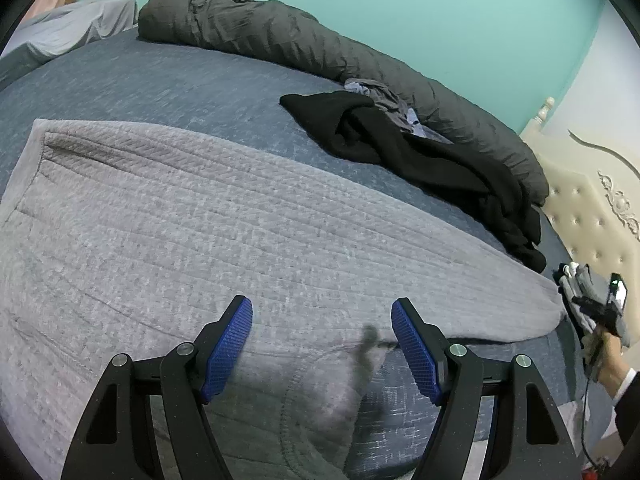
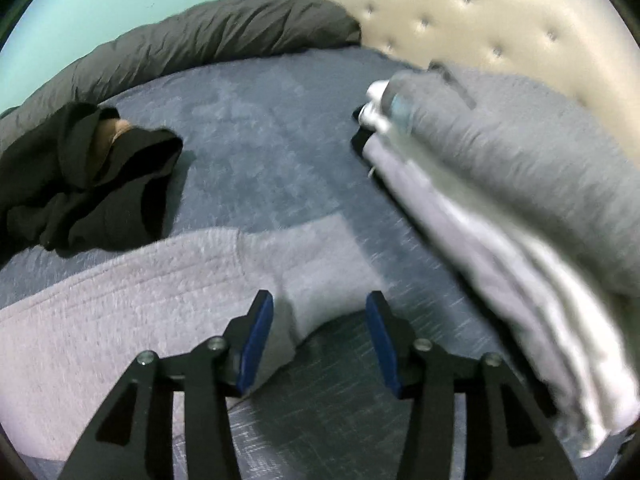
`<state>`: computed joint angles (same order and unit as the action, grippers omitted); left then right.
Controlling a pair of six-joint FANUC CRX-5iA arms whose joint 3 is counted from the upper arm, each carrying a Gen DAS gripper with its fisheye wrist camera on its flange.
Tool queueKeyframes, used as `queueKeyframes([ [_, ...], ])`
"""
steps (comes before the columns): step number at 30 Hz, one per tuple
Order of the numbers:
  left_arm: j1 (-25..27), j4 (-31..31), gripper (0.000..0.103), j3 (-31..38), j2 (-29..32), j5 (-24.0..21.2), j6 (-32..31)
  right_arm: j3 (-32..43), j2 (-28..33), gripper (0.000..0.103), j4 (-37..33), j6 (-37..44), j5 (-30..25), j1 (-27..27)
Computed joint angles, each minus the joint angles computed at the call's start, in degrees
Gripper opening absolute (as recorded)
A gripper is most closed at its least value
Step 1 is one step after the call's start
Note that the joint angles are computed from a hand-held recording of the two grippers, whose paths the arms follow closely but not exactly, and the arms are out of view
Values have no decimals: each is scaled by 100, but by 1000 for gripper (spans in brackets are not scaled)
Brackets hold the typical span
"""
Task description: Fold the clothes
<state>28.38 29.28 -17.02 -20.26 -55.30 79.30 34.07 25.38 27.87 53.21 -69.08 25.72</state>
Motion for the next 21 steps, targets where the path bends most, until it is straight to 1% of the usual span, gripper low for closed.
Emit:
queueKeyframes([
  [2,12,-53,76,23,6,-40,35,-120,-144,52,-32,25,255,22],
  [4,24,-105,76,56,8,-91,64,-209,-302,54,-330,256,514,32],
  [6,36,-163,76,99,-9,-128,71,-27,-266,54,-786,645,440,27],
  [7,57,-158,76,113,-18,-160,44,56,-228,54,-900,723,330,44],
  [8,85,-146,76,125,-27,-197,10,80,-209,54,-970,719,259,67],
  [10,180,-88,78,139,-44,-311,-100,-30,-278,54,-1138,627,306,92],
  [12,346,-30,79,116,-132,-447,-204,-205,-437,54,-1344,636,335,134],
  [18,807,-264,79,115,-566,-935,-279,-617,-1013,54,-2009,1006,268,257],
  [21,1116,-270,79,50,-858,-1342,-336,-771,-1336,61,-2304,1207,143,257],
])
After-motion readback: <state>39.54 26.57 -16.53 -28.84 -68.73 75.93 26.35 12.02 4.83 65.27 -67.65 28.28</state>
